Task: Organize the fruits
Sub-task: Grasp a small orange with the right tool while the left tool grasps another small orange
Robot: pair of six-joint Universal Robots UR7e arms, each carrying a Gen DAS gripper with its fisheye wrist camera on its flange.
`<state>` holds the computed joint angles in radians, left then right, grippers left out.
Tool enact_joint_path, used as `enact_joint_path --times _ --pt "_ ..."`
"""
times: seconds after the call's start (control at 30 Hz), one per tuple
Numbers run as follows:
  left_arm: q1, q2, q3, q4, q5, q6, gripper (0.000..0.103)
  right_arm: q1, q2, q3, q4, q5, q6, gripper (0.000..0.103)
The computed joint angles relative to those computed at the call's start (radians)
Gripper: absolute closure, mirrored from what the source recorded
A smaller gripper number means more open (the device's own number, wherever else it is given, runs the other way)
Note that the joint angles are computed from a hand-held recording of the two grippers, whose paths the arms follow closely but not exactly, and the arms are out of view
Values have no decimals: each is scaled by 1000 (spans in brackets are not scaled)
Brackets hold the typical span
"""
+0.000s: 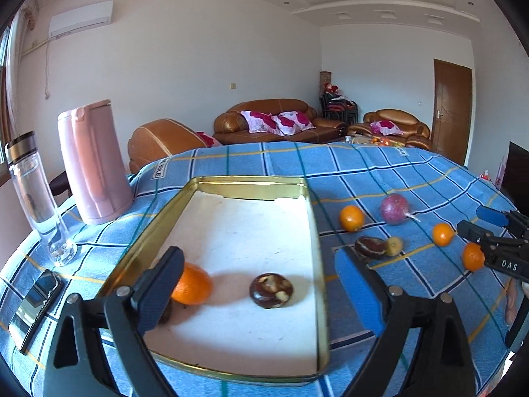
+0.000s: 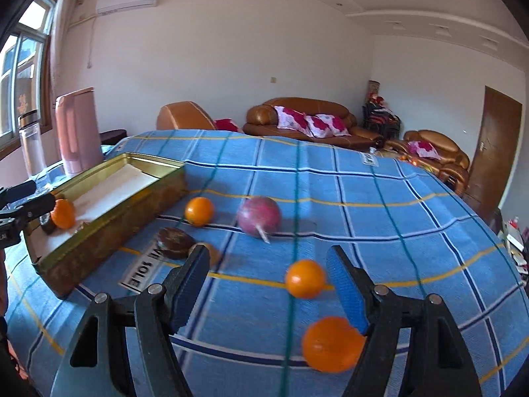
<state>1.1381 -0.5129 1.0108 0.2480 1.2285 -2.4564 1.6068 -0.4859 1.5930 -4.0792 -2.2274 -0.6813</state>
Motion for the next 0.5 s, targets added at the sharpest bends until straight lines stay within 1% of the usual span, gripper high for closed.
enact_joint_path --times 0.07,0.13,0.2,0.27,0.33,0.37,0.4,0.43,0.47,0.5 --pt "-19 10 4 14 6 9 7 -9 -26 34 6 -23 28 29" --pt "-37 25 0 35 15 18 7 -17 -47 64 27 -30 56 29" --pt "-56 45 -16 67 23 20 7 -28 -64 86 63 -33 76 29" --pt "-75 65 -28 89 27 29 6 -37 -70 93 108 -54 87 29" --pt "-91 88 -47 108 26 37 6 -48 -74 97 143 -65 106 29" --pt "-99 102 -59 117 24 42 6 -54 -85 107 161 -54 130 29" --pt "-106 113 -65 117 17 46 6 -55 -90 113 161 -49 136 29" --pt "-113 127 -75 120 9 54 6 -56 -91 108 175 -64 134 29" --pt "-118 143 -92 131 1 59 6 -57 -94 103 215 -79 138 29" --pt "-122 158 -109 143 -7 60 6 -61 -99 107 239 -76 143 29"
